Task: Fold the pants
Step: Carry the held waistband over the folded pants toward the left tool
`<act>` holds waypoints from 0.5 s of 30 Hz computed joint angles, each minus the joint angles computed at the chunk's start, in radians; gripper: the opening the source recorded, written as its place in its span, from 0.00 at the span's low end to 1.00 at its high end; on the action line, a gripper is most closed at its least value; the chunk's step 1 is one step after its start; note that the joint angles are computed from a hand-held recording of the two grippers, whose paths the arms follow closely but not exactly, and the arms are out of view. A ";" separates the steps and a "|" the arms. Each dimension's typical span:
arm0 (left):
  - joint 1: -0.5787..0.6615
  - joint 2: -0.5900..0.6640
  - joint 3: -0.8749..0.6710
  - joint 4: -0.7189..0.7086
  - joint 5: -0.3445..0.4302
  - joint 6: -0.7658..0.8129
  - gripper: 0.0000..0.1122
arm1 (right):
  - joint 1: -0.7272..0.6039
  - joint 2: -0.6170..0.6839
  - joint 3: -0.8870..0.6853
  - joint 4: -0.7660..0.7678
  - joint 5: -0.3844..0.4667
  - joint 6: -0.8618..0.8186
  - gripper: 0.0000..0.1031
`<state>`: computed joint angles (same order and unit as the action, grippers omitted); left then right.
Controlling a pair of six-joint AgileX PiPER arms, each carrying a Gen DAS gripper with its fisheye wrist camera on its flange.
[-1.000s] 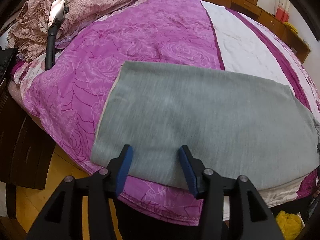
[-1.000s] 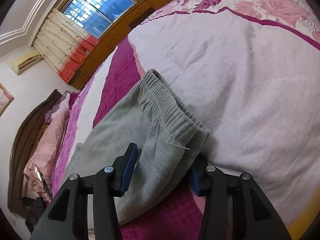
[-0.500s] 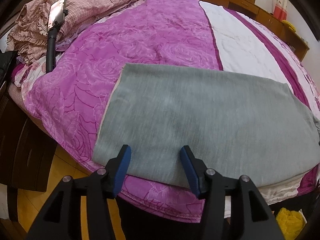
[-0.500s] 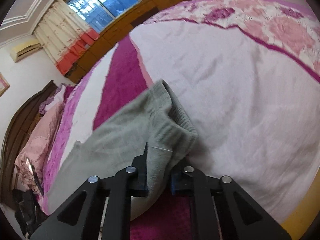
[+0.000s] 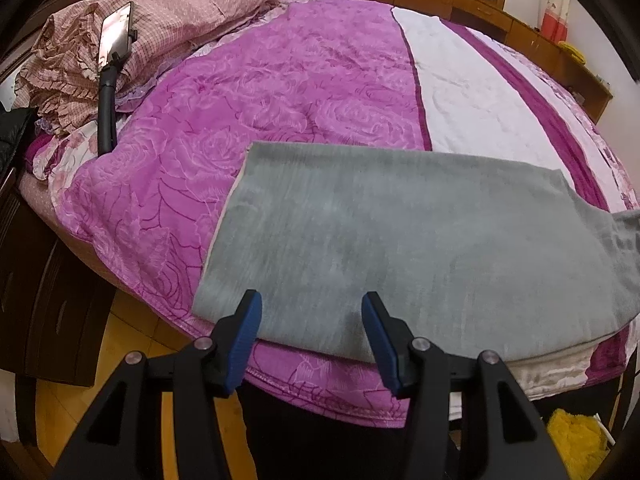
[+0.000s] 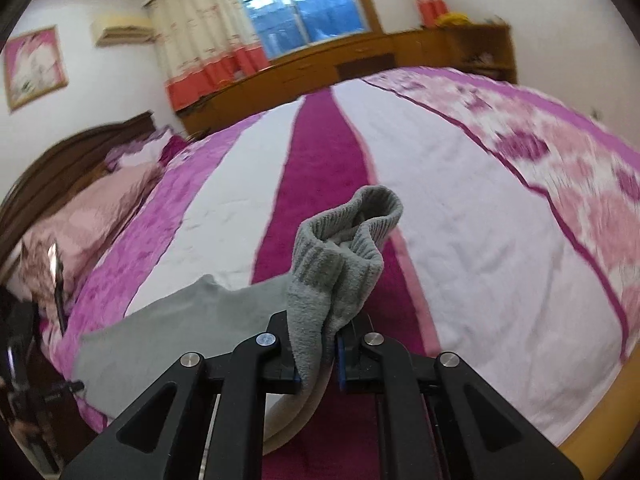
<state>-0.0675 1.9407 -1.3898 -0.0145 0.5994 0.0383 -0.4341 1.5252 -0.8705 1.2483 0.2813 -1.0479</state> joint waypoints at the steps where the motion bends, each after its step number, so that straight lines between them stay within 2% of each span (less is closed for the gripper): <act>1: 0.002 -0.006 0.004 -0.005 -0.002 0.004 0.49 | 0.018 -0.007 -0.013 -0.054 0.000 0.046 0.04; 8: 0.017 -0.023 0.008 -0.043 -0.002 0.050 0.49 | 0.129 -0.016 -0.112 -0.276 0.036 0.239 0.04; 15: 0.054 -0.033 0.004 -0.125 -0.015 0.148 0.49 | 0.248 0.008 -0.214 -0.390 0.099 0.376 0.04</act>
